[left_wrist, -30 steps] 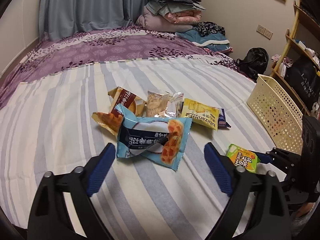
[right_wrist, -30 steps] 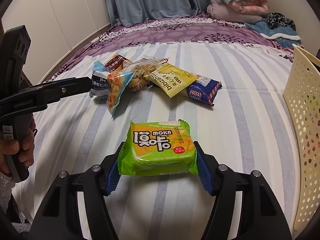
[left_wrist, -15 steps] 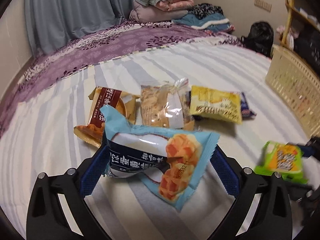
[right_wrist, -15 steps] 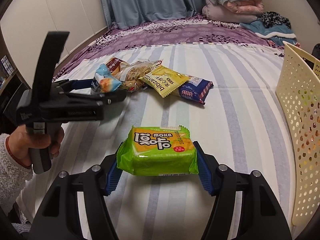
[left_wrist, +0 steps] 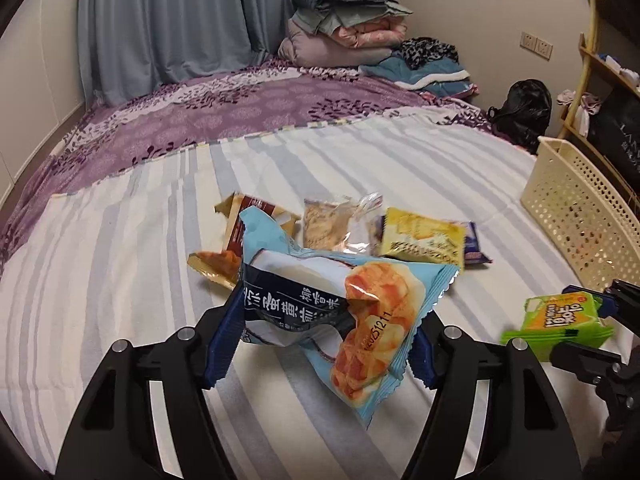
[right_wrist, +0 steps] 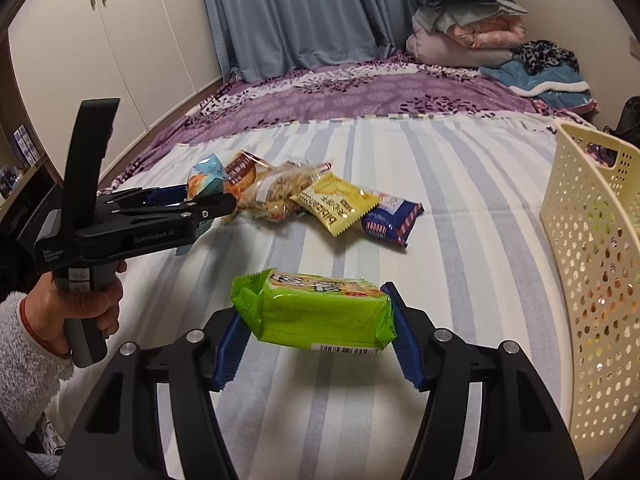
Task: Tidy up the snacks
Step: 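Lift and carry both packets toward the basket with both grippers, then lower both packets into the basket and open both grippers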
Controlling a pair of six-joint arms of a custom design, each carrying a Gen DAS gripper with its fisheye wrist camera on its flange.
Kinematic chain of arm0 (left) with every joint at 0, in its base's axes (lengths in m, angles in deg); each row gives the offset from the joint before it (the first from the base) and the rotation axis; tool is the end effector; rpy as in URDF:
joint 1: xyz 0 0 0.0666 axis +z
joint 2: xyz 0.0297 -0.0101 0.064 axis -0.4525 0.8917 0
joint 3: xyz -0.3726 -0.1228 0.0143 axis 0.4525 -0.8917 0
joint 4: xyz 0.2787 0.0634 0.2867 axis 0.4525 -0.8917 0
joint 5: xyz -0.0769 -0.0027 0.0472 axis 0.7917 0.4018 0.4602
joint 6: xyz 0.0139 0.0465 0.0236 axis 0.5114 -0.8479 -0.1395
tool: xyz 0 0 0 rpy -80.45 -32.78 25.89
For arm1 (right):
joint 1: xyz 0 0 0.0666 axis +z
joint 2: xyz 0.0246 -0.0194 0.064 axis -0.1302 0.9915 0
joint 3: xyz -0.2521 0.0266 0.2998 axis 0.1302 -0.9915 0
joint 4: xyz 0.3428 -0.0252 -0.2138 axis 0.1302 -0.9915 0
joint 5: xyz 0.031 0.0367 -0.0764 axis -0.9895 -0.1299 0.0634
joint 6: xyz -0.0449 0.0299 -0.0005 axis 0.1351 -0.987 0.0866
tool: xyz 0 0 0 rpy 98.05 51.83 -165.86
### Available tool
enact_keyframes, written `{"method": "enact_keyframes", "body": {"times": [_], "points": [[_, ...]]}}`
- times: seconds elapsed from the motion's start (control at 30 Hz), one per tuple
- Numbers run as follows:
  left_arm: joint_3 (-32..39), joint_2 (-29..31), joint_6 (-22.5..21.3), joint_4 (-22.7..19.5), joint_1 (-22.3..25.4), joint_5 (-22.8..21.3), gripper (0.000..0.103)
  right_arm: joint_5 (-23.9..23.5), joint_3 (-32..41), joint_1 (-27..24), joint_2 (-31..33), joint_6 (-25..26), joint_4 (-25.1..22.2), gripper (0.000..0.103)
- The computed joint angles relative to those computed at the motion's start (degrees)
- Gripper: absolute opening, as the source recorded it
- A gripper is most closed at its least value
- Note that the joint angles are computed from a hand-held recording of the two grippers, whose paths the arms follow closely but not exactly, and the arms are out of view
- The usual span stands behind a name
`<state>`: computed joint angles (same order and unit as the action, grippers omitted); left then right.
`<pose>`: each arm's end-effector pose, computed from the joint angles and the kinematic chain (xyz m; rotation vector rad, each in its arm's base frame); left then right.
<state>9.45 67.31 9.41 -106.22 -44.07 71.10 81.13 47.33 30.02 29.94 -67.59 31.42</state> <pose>0.3364 -0.0981 0.3321 -0.0335 2.3707 -0.0631 0.3325 0.2575 0.3326 -0.5677 2.3390 0.4923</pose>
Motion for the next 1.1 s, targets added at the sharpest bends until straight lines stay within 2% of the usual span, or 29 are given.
{"method": "enact_keyframes", "body": {"times": [0.27, 0.4, 0.73, 0.9, 1.1], "points": [[3.47, -3.03, -0.09, -1.71, -5.09, -2.62, 0.071, 0.55, -1.31, -1.25, -4.27, -0.9, 1.57, 0.062], [5.74, -2.99, -0.55, -1.9, -8.13, -3.86, 0.071, 1.04, -2.59, -3.85, -8.16, -1.45, 2.92, 0.062], [11.99, 0.4, -1.91, -2.12, -16.62, -6.67, 0.071, 3.98, -7.11, -13.7, -18.1, -3.62, 4.69, 0.062], [15.2, 3.43, -2.84, -2.26, -20.05, -6.81, 0.071, 5.66, -8.92, -18.78, -20.54, -3.84, 4.03, 0.062], [18.75, 7.21, -4.16, -2.43, -23.8, -6.82, 0.071, 4.75, -10.69, -25.06, -21.84, -4.76, 3.1, 0.063]]}}
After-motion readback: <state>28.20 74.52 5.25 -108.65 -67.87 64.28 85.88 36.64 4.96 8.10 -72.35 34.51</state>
